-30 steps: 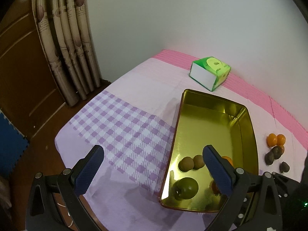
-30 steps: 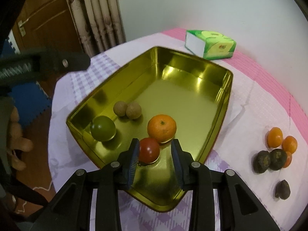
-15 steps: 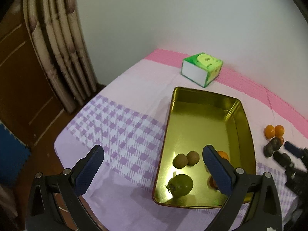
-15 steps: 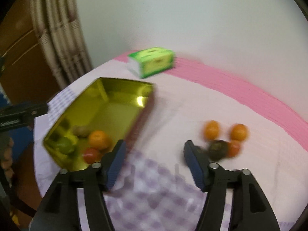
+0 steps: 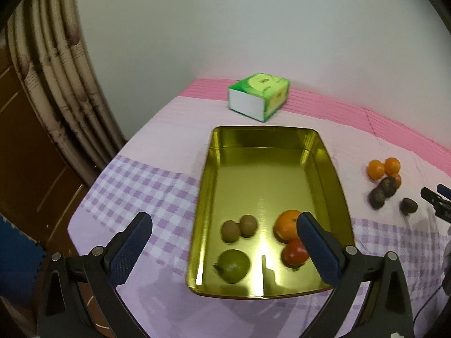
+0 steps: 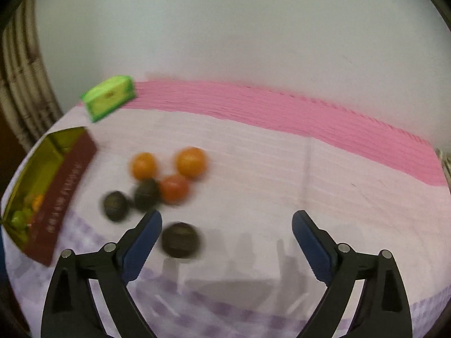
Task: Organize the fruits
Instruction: 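Move the left tool to the dark round fruit on the cloth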
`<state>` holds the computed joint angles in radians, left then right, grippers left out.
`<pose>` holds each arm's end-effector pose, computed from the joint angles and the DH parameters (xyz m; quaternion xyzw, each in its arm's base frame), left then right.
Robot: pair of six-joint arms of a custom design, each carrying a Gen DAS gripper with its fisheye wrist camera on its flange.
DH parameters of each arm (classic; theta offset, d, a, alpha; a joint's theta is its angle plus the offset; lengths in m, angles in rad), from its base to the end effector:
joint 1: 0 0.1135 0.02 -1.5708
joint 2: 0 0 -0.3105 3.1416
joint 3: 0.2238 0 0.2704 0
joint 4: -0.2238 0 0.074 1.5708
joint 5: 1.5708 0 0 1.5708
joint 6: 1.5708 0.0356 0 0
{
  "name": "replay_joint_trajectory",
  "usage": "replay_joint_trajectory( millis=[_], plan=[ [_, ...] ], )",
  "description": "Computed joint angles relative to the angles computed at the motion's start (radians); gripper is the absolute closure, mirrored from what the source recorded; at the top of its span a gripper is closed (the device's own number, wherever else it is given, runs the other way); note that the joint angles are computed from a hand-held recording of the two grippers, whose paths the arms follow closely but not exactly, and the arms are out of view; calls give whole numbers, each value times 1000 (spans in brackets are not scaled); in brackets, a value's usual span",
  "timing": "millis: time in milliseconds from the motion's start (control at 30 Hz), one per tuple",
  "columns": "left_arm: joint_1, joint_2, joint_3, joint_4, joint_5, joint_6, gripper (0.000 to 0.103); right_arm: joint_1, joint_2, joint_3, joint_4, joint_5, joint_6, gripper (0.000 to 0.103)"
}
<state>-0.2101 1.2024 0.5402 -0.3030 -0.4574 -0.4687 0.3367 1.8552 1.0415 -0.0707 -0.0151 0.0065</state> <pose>0.2119 -0.0291 0.2013 -0.1869 0.9132 0.1074 0.3459 0.3786 0.1331 0.1763 -0.1573 0.9284 0.0645 0.3303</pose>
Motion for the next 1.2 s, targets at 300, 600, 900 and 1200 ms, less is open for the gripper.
replay_joint_trajectory(
  millis=[300, 600, 900, 1200],
  plan=[
    [-207, 186, 135, 28, -10, -27, 1, -96, 103, 43, 4, 12, -34, 9],
    [-308, 460, 315, 68, 43, -47, 1, -138, 150, 74, -14, -19, -79, 5],
    [-311, 628, 467, 47, 82, -15, 1, -152, 152, 62, 8, -43, -111, 0],
    [-291, 723, 538, 40, 122, 30, 4, -150, 152, 61, 9, -41, -109, 0]
  ],
)
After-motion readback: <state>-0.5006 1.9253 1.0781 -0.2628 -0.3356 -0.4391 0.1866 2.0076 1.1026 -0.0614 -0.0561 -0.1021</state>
